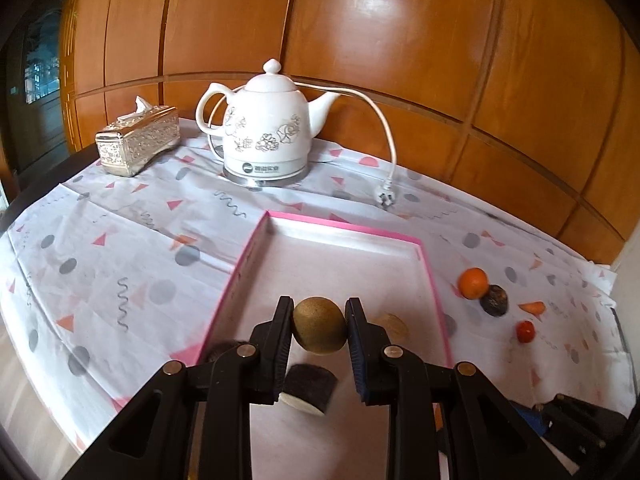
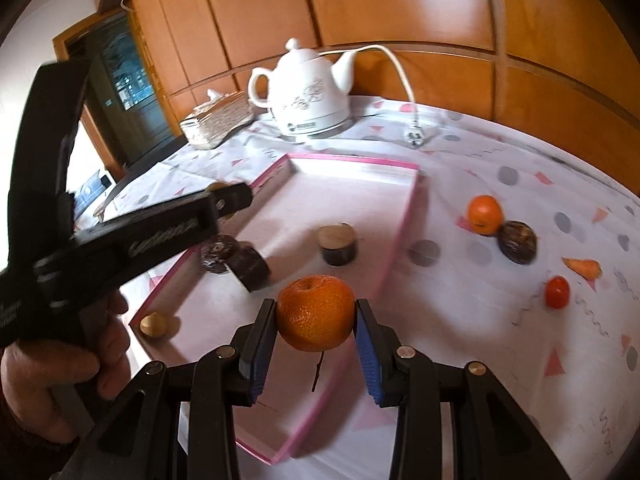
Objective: Organize fruits
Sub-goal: 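Carry the yellow fruit and orange into the pink tray and open both tools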
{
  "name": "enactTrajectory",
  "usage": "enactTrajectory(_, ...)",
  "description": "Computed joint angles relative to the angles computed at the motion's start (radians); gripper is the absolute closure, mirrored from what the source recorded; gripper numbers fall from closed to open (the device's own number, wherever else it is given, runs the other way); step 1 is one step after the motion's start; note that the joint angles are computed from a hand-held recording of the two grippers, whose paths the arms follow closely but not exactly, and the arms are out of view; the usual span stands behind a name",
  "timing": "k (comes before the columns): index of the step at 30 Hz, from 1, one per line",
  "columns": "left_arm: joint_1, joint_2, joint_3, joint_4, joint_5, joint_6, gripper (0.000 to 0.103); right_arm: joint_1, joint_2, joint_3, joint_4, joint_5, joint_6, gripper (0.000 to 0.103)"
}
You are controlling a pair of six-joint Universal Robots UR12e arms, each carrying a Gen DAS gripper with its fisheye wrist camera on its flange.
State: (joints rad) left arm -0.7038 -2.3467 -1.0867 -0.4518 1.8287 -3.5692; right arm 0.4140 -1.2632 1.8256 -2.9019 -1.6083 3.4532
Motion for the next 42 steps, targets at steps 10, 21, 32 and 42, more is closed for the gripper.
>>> enactTrajectory(10, -0.001, -0.009, 0.018, -0.014, 0.051, -0.008, 0.065, 0.011, 0.043, -0.052, 0.028, -0.008, -0.025, 0.061)
enactTrajectory(21, -0.013, 0.005, -0.007, -0.005, 0.05, -0.023, 0.062, 0.016, 0.022, -0.023, 0.004, -0.075, 0.042, 0.061)
enactTrajectory(32, -0.028, 0.016, -0.026, 0.004, 0.031, -0.007, 0.06, 0.019, 0.0, 0.008, -0.016, -0.146, 0.097, 0.061)
enactTrajectory(42, -0.044, 0.012, -0.022, 0.008, 0.013, 0.031, 0.059, 0.024, -0.018, 0.033, -0.032, -0.22, 0.12, 0.061)
